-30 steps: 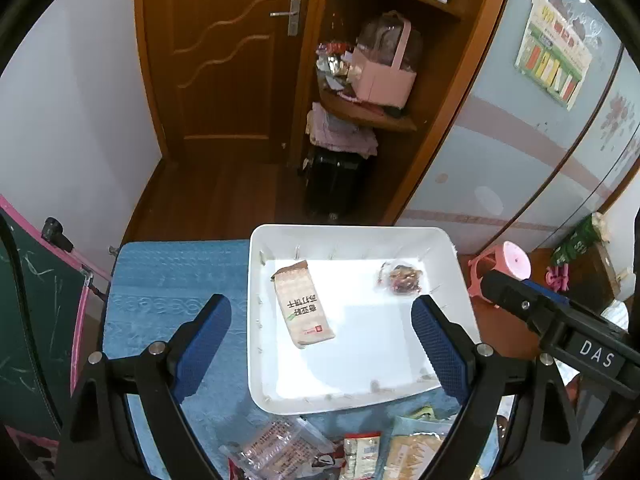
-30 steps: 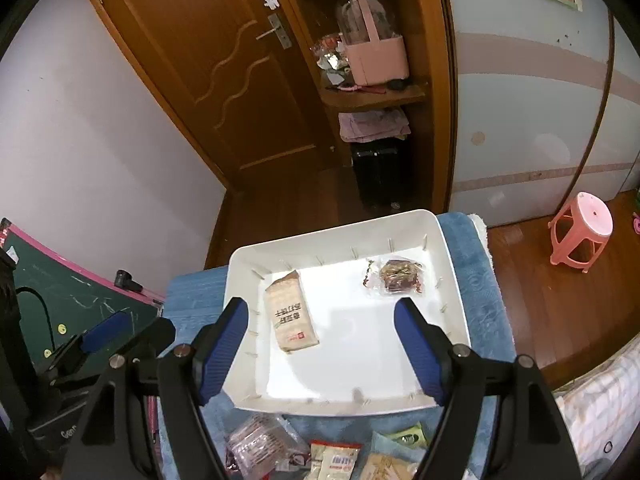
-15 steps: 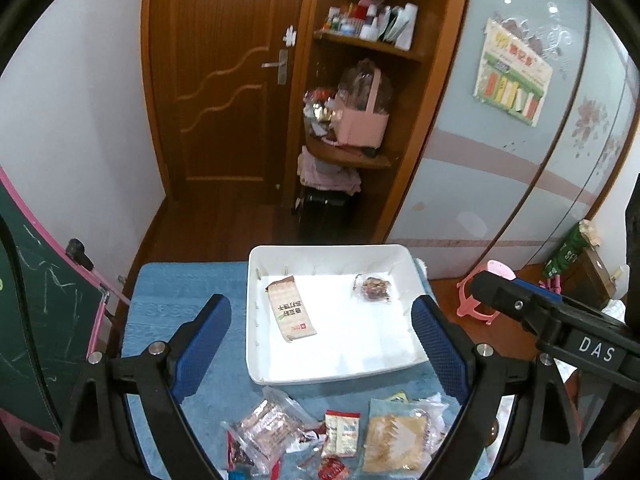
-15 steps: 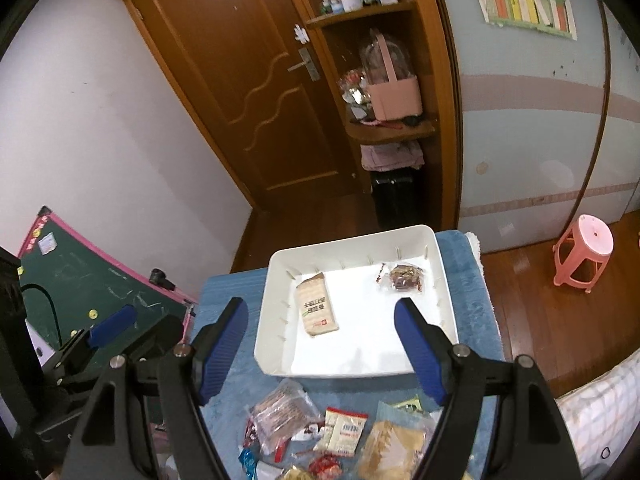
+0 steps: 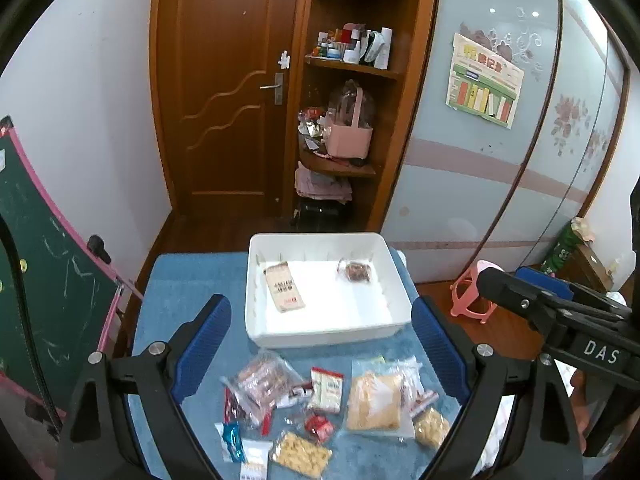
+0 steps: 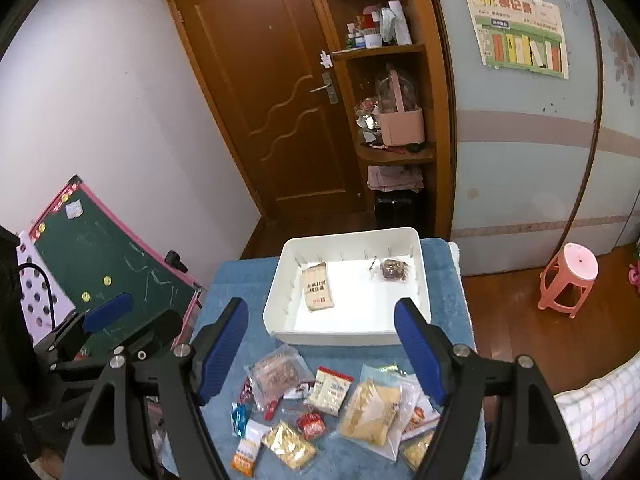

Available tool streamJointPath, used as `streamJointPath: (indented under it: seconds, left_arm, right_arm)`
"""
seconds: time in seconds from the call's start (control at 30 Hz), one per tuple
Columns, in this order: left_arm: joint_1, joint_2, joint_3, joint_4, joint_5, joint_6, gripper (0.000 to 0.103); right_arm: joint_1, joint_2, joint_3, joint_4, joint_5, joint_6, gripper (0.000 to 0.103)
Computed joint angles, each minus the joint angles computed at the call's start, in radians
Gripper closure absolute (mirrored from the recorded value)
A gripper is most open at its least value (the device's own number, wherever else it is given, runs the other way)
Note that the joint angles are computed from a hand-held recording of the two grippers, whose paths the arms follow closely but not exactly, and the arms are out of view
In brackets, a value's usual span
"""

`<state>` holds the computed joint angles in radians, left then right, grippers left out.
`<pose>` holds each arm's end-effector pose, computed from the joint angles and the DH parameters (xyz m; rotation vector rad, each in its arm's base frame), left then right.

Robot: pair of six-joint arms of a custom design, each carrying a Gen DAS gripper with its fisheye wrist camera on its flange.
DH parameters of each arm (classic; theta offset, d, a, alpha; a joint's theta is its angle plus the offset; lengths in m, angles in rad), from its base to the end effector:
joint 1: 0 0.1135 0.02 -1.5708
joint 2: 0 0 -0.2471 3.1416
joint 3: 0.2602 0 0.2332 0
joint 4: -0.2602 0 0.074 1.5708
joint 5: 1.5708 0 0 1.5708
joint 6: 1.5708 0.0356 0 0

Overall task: Organize snacks
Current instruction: 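Move both tools back over the remaining snacks on the table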

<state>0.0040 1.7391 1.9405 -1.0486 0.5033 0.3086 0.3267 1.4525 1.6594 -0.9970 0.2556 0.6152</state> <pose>0.3399 -0.0158 0.3821 0.5748 2.2575 -0.4523 0.2637 0.0798 0.3868 0.4572 2.2895 0.1683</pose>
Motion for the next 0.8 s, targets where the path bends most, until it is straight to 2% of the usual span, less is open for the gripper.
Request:
streamJointPath:
  seconds: [0.3,0.53,0.8]
  left_arm:
    - [0.099,-0.194,-0.274,0.033,0.033,0.077,0.012]
    - [0.174,-0.262,-0.414,0.054,0.045,0.16,0.012]
    - [0.262,-0.258,-0.56,0.123,0.002,0.262,0.012]
  right_arm:
    - [0.14,-0.126,-0.164,-0.002,0.074,0.076,0.027]
    - [0.234,-0.171,-0.29,0.038,0.081,0.174,0.027]
    - [0.308,-0.17,-0.438,0.097,0.083,0.251,0.027]
